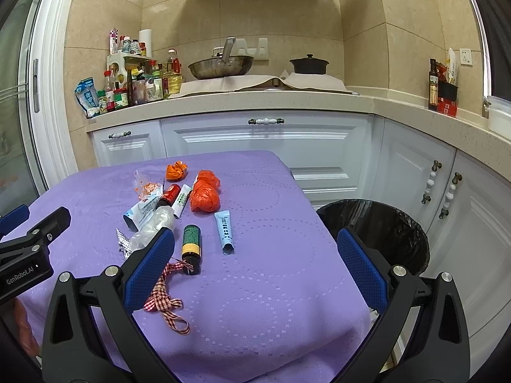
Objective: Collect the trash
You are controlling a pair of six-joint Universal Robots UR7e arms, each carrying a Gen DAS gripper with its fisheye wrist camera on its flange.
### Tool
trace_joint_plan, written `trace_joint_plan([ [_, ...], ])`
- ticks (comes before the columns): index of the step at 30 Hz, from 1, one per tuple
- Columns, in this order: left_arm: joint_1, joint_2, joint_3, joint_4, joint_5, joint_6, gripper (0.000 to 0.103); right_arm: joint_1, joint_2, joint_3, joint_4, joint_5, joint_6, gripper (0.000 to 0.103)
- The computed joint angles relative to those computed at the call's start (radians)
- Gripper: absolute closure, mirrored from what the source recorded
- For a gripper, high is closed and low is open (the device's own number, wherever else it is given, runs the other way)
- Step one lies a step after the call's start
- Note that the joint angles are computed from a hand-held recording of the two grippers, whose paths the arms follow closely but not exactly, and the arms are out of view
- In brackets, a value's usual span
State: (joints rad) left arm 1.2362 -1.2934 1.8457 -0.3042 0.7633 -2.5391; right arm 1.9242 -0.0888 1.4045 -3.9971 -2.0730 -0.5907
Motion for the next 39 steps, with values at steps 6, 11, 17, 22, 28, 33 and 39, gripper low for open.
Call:
trace_joint_plan([
  [6, 0.003, 0.006, -0.002, 0.001, 0.0, -0.002, 0.006, -0.007, 0.002, -0.004, 0.002, 0.004, 0.002, 0.003],
  [11, 0.004, 0.009, -0.003, 0.0, 0.002, -0.002, 0.006, -0.007, 0.002, -0.003, 0.002, 0.004, 0.002, 0.003],
  [17, 0.005, 0.016, -0.006, 0.0, 0.002, -0.007, 0.006, -0.01, 0.004, -0.003, 0.002, 0.005, 0.002, 0.003],
  [22, 0.004, 0.017, -0.002, -0.006, 0.003, 0.001, 0.006, -0.014, 0.007, -0.005, 0.001, 0.007, -0.001, 0.003],
  [28, 0.004, 0.014, 0.008, -0.028, 0.007, 0.016, 0.006, -0.015, 0.007, -0.005, 0.002, 0.008, 0.0, 0.003],
  [33, 0.004, 0.014, 0.007, -0.022, 0.01, 0.018, 0.006, -0.016, 0.006, -0.004, 0.003, 0.008, -0.001, 0.003],
  [39, 0.01, 0.02, -0.013, 0.031, 0.021, -0.035, 0.006, -0.017, 0.007, -0.003, 0.0, 0.008, -0.001, 0.003],
])
